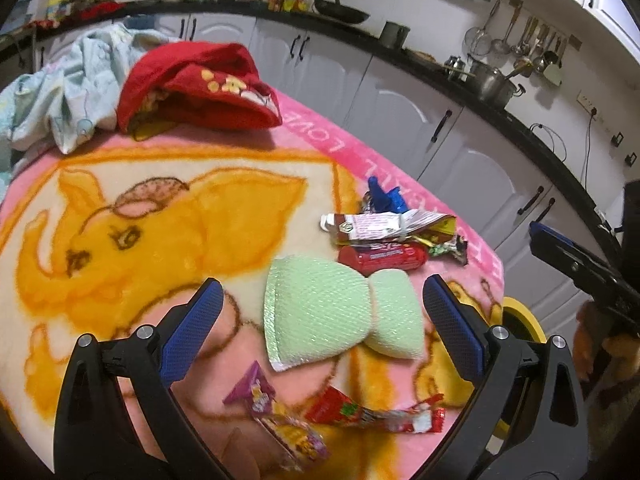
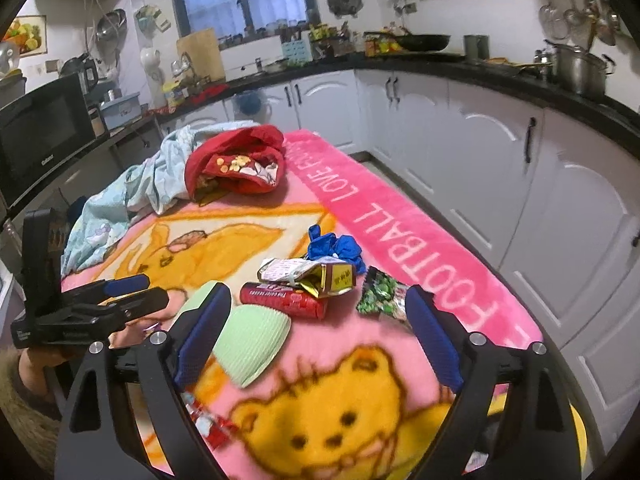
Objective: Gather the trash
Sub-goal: 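Move both tools back over the table toward the green sponge and snack box, then grasp the green sponge with the left tool while the right tool grasps the snack box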
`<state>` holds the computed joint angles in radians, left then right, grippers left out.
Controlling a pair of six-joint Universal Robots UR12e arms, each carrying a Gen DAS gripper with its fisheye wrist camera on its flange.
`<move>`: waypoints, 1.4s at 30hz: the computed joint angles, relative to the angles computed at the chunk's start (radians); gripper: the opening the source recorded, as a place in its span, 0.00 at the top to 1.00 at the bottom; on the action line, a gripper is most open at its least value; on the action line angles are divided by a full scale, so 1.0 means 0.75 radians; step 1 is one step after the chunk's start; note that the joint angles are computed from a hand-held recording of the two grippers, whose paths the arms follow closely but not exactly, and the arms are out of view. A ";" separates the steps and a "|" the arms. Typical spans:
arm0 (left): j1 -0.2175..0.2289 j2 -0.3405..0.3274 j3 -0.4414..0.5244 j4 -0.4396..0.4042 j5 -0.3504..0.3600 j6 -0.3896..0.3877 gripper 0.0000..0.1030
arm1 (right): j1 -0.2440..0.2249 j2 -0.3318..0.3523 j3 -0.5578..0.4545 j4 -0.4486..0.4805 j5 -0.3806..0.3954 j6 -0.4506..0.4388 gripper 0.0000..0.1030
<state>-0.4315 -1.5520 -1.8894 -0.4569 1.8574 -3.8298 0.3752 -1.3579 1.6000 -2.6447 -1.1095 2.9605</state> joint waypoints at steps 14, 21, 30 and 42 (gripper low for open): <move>0.101 -0.030 0.008 -0.068 -0.255 0.086 0.11 | 0.016 0.201 -0.240 0.296 0.078 -0.140 0.15; 0.119 -0.045 0.010 -0.093 -0.315 0.108 0.11 | 0.026 0.246 -0.297 0.405 0.108 -0.183 0.15; 0.117 -0.056 0.012 -0.097 -0.332 0.123 0.17 | 0.015 0.270 -0.326 0.510 0.218 -0.168 0.30; 0.088 -0.045 0.017 -0.083 -0.270 0.118 0.54 | 0.007 0.204 -0.228 0.394 0.247 -0.178 0.45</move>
